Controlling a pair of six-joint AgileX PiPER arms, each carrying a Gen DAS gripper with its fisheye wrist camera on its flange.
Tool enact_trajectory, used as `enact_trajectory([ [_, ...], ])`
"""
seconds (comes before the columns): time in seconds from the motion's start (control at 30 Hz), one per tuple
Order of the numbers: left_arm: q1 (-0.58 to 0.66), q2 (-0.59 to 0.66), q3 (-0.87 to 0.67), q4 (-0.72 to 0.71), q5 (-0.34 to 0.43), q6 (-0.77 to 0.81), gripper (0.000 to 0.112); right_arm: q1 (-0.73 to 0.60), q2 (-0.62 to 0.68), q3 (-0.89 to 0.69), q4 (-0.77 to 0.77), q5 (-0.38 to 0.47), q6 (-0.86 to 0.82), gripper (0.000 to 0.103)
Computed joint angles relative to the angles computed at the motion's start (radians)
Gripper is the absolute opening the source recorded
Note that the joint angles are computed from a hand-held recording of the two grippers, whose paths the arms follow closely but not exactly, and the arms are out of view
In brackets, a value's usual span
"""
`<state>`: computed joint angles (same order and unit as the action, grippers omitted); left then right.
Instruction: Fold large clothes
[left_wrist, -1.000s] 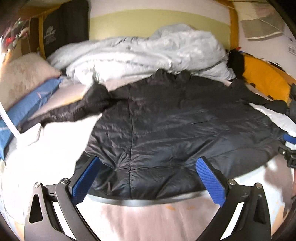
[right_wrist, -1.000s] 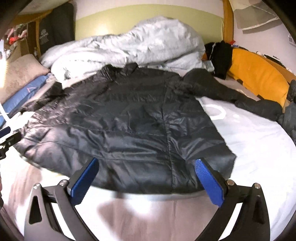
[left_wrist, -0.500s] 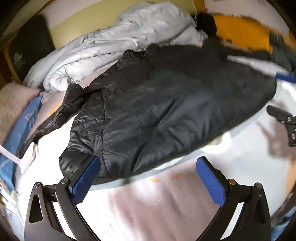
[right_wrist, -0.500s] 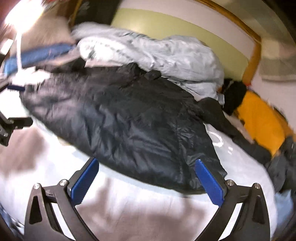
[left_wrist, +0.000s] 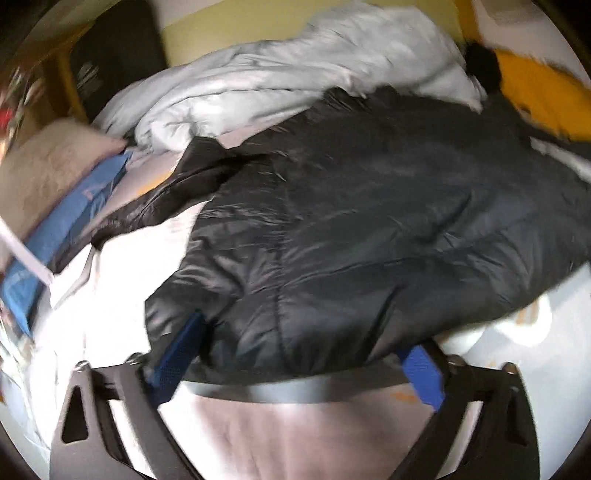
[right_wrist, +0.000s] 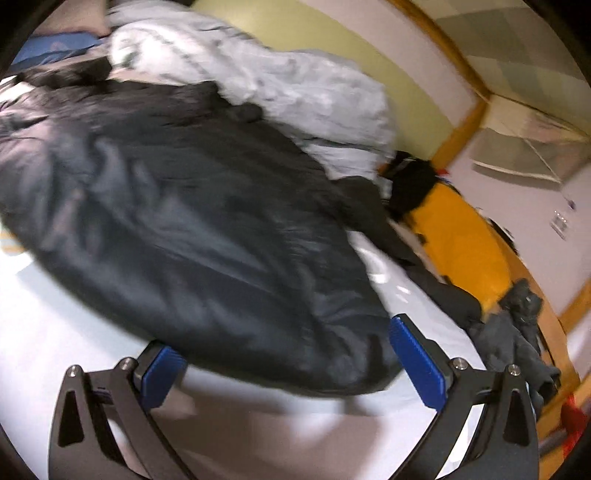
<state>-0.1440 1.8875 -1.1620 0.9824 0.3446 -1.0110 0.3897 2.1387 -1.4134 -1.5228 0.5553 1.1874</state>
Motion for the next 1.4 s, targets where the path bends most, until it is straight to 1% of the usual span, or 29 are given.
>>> enact_trajectory([
  [0.03, 0.019, -0.011, 0.002, -0.058, -0.024, 0.048, 0.087, -0.013, -0.007, -0.004, 0.010, -0.010, 0.004, 0.103],
  [0.07, 0.032, -0.025, 0.011, -0.076, -0.044, 0.055, 0.085, -0.023, -0.018, -0.001, 0.015, -0.023, 0.013, 0.103],
  [0.1, 0.037, -0.038, 0.022, -0.054, -0.056, 0.031, 0.077, -0.031, -0.028, 0.008, 0.002, -0.036, 0.035, 0.103],
  [0.13, 0.038, -0.047, 0.030, -0.027, -0.061, 0.010, 0.059, -0.040, -0.044, 0.021, -0.013, -0.056, 0.058, 0.101],
  [0.17, 0.039, -0.055, 0.035, -0.038, -0.070, 0.029, 0.048, -0.044, -0.058, 0.037, -0.033, -0.070, 0.081, 0.083],
  [0.2, 0.041, -0.062, 0.035, -0.089, -0.078, 0.086, 0.029, -0.053, -0.076, 0.050, -0.028, -0.105, 0.075, 0.046],
  [0.23, 0.038, -0.070, 0.036, -0.124, -0.078, 0.118, 0.027, -0.053, -0.081, 0.049, 0.006, -0.113, 0.050, 0.028],
  [0.27, 0.032, -0.080, 0.040, -0.121, -0.066, 0.110, 0.027, -0.052, -0.084, 0.044, 0.052, -0.097, 0.026, 0.009],
  [0.3, 0.029, -0.092, 0.047, -0.154, -0.060, 0.143, 0.025, -0.062, -0.093, 0.046, 0.084, -0.117, 0.009, 0.009],
  [0.4, 0.025, -0.138, 0.062, -0.286, -0.033, 0.257, 0.024, -0.099, -0.153, 0.080, 0.262, -0.201, -0.123, 0.007],
  [0.43, 0.024, -0.157, 0.072, -0.333, -0.025, 0.292, 0.023, -0.103, -0.173, 0.099, 0.272, -0.213, -0.130, 0.007],
  [0.5, 0.026, -0.191, 0.084, -0.462, -0.006, 0.424, 0.023, -0.099, -0.227, 0.159, 0.209, -0.213, -0.068, 0.007],
  [0.57, 0.029, -0.245, 0.128, -0.513, 0.004, 0.478, 0.023, -0.102, -0.297, 0.237, 0.198, -0.240, -0.058, 0.007],
  [0.63, 0.034, -0.303, 0.184, -0.554, 0.007, 0.525, 0.024, -0.113, -0.352, 0.296, 0.242, -0.273, -0.112, 0.007],
  [0.7, 0.045, -0.363, 0.241, -0.649, 0.019, 0.630, 0.024, -0.123, -0.407, 0.362, 0.312, -0.303, -0.187, 0.007],
  [0.77, 0.052, -0.416, 0.290, -0.722, 0.034, 0.706, 0.024, -0.135, -0.458, 0.426, 0.425, -0.332, -0.299, 0.007],
  [0.8, 0.052, -0.447, 0.318, -0.739, 0.045, 0.724, 0.025, -0.140, -0.481, 0.459, 0.456, -0.344, -0.330, 0.007],
  [0.9, 0.049, -0.518, 0.379, -0.765, 0.065, 0.746, 0.027, -0.140, -0.544, 0.548, 0.437, -0.362, -0.318, 0.007],
  [1.0, 0.032, -0.562, 0.401, -0.722, 0.080, 0.696, 0.030, -0.133, -0.587, 0.591, 0.373, -0.361, -0.258, 0.007],
  [1.1, 0.014, -0.574, 0.368, -0.643, 0.094, 0.621, 0.032, -0.129, -0.580, 0.552, 0.369, -0.342, -0.255, 0.007],
  [1.13, 0.007, -0.571, 0.346, -0.610, 0.100, 0.591, 0.034, -0.129, -0.570, 0.521, 0.391, -0.332, -0.277, 0.007],
  [1.17, -0.001, -0.563, 0.317, -0.564, 0.105, 0.553, 0.036, -0.129, -0.562, 0.492, 0.445, -0.325, -0.333, 0.007],
  [1.2, -0.010, -0.549, 0.285, -0.496, 0.105, 0.496, 0.040, -0.130, -0.548, 0.453, 0.491, -0.316, -0.381, 0.010],
  [1.23, -0.017, -0.529, 0.248, -0.425, 0.106, 0.440, 0.049, -0.130, -0.521, 0.395, 0.516, -0.303, -0.409, 0.012],
  [1.27, -0.028, -0.499, 0.207, -0.336, 0.115, 0.366, 0.054, -0.128, -0.493, 0.343, 0.512, -0.286, -0.406, 0.022],
  [1.3, -0.030, -0.469, 0.171, -0.271, 0.118, 0.321, 0.061, -0.123, -0.458, 0.285, 0.518, -0.259, -0.414, 0.039],
  [1.33, -0.030, -0.424, 0.122, -0.208, 0.115, 0.286, 0.066, -0.119, -0.410, 0.211, 0.564, -0.225, -0.462, 0.047],
  [1.37, -0.031, -0.373, 0.073, -0.145, 0.119, 0.244, 0.066, -0.124, -0.377, 0.163, 0.610, -0.210, -0.513, 0.050],
  [1.4, -0.029, -0.324, 0.031, -0.078, 0.131, 0.189, 0.066, -0.135, -0.317, 0.076, 0.695, -0.204, -0.596, 0.050],
])
